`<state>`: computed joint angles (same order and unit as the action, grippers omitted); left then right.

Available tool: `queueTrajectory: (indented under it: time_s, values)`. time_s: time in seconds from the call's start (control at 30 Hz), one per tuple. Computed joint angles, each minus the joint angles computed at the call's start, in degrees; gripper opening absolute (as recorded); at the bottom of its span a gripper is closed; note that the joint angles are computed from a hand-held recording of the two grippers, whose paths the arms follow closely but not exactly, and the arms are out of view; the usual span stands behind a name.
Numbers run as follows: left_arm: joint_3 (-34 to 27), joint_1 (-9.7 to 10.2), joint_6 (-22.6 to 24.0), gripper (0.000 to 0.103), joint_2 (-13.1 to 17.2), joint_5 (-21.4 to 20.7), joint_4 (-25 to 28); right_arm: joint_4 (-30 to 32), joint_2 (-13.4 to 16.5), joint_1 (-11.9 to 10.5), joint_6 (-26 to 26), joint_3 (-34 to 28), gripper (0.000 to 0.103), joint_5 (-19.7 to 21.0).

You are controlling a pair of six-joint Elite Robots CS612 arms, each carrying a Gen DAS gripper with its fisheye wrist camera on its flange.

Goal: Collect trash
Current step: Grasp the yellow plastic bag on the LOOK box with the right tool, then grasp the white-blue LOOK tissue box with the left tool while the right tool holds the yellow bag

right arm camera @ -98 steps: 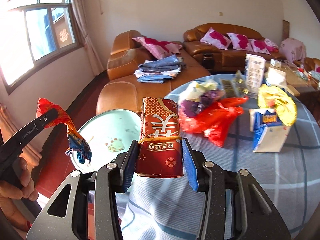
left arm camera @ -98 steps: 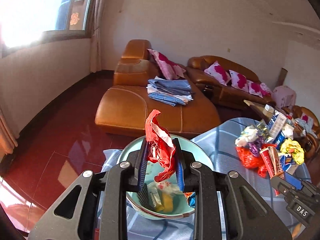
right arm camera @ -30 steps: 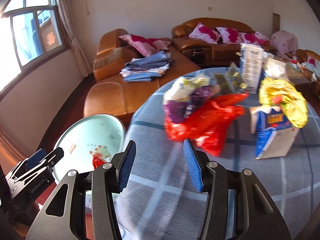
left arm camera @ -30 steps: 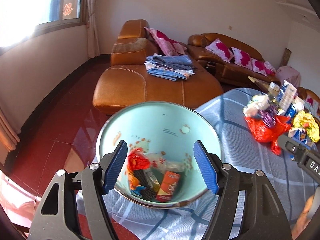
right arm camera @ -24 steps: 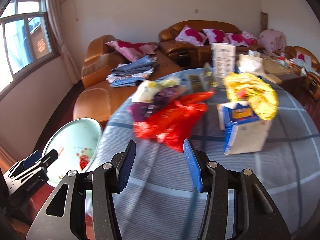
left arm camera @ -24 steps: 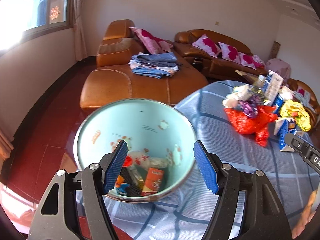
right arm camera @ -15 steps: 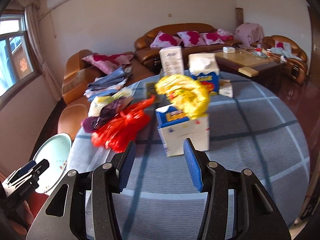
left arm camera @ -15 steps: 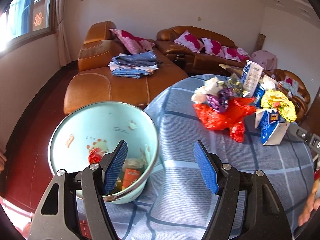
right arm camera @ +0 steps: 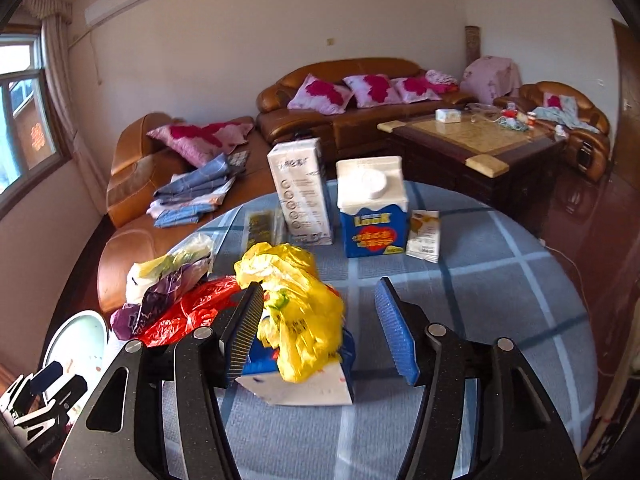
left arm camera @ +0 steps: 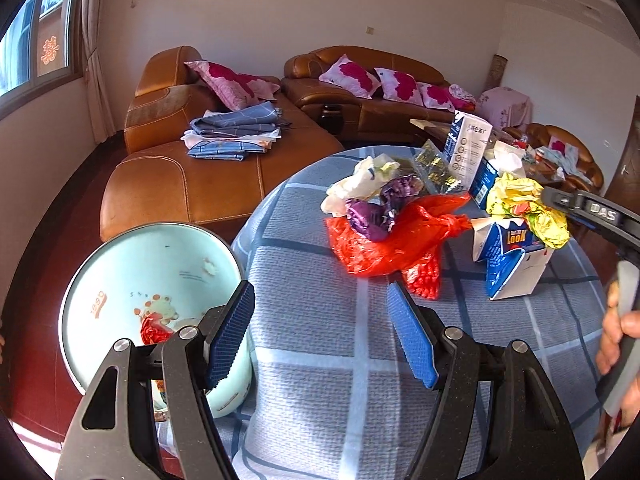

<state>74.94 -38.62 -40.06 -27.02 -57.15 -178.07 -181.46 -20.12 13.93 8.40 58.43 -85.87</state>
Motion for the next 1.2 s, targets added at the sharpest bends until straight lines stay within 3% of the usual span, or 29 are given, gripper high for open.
queueTrajectory:
  time_s: [0.03,0.13,0.33,0.43,0.53,0.63,0.87,1.03,1.2]
  values:
    - [-0.23,0.01,0.32,0.068,0.07,-0.17,0.04,1.49,0.43,0.02,-0.31,-1.04,0.058,0.02]
    - [-1.31,-0.09,1.35,0.068,0.49,-0.26,0.58,3.22,0.78,-0.21,-1.10,-1.85,0.041,2.10]
    - [-3.89,-0.35,3.14,0.068,1.60,-1.72,1.48,-1.61,-0.85,-0.26,-2.43,1.77,0.024,2.72]
    - [-5.73,-0.68,4.39,0.068,2.43,-2.02,1.59,-5.59,-2.16,-0.86,-0.52,4.34,0.023,3.98]
    - [-7.74,-1.16,5.24,0.077,3.38,-2.18,1.70,-10.46,-3.78,-1.73,2.55,7.55,0.023,4.96]
    - [-10.34,-1.75,6.51,0.081,4.69,-2.56,1.23,-13.74,-5.20,-2.26,3.91,10.71,0.024,1.35]
    - [-19.69,-3.43,9.96,0.093,9.23,-1.57,3.48,-15.07,-5.96,-3.70,5.84,15.70,0.024,-7.06]
    - [-28.33,-4.00,9.66,0.096,13.10,-0.47,10.75,-16.03,-6.39,-5.15,8.74,18.95,0.024,-8.24]
    - [-38.36,-3.70,2.31,0.097,17.23,-1.45,23.42,-17.81,-6.80,-6.08,10.83,21.32,0.025,-6.45]
